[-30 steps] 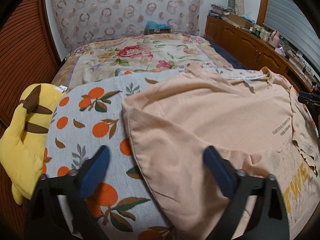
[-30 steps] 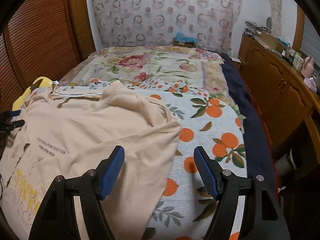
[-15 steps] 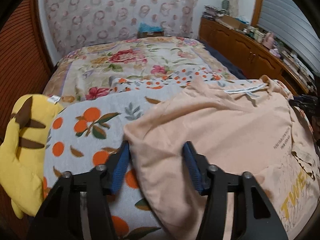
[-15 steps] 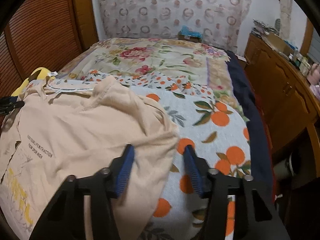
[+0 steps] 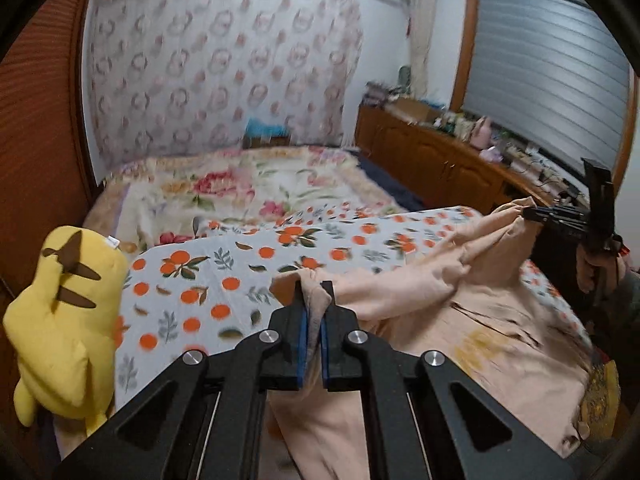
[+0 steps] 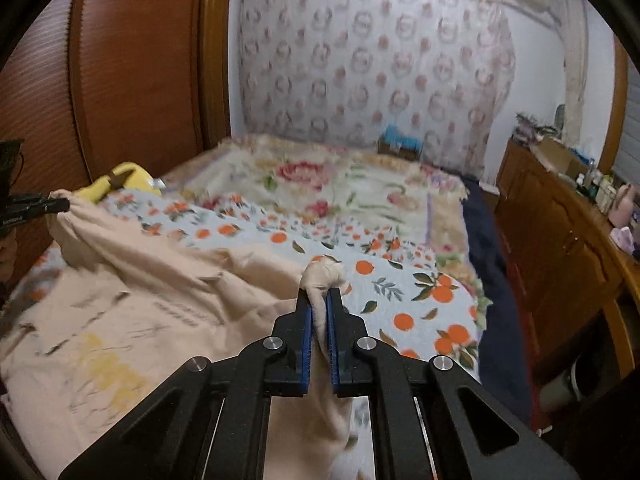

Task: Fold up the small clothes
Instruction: 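Grasp the shirt hem with the left tool while the right tool grasps it too, then lay the hem over the shirt body with both tools and open them, then move both tools to the new folded edge and close on it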

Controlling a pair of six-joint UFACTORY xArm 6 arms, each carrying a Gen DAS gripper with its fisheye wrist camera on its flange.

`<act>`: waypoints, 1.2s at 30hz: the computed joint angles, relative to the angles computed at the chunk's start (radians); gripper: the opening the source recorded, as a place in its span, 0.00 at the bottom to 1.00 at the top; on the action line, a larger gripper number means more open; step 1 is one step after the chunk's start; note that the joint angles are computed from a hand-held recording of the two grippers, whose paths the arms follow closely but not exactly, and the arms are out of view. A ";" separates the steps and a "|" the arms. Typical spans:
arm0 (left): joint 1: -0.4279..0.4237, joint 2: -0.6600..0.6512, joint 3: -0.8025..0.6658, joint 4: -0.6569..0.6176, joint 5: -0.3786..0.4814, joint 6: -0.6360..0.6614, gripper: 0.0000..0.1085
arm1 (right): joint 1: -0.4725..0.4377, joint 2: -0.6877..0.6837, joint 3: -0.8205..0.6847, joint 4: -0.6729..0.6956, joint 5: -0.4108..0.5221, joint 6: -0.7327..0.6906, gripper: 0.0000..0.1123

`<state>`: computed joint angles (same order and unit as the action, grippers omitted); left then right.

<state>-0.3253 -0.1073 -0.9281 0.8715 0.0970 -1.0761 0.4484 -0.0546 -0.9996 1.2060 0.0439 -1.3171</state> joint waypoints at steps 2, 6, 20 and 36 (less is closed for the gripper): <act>-0.027 -0.101 0.078 0.116 0.022 -0.120 0.06 | -0.004 -0.104 0.085 0.137 0.018 -0.125 0.06; -0.091 -0.269 0.228 0.169 0.066 -0.212 0.06 | -0.026 -0.345 0.317 0.241 0.059 -0.213 0.06; -0.342 -0.512 0.458 0.079 0.358 -0.330 0.08 | -0.223 -0.994 0.808 -0.541 0.398 0.530 0.06; -0.225 -0.409 0.411 0.120 0.303 -0.312 0.72 | -0.104 -0.687 0.678 -0.616 0.147 0.602 0.53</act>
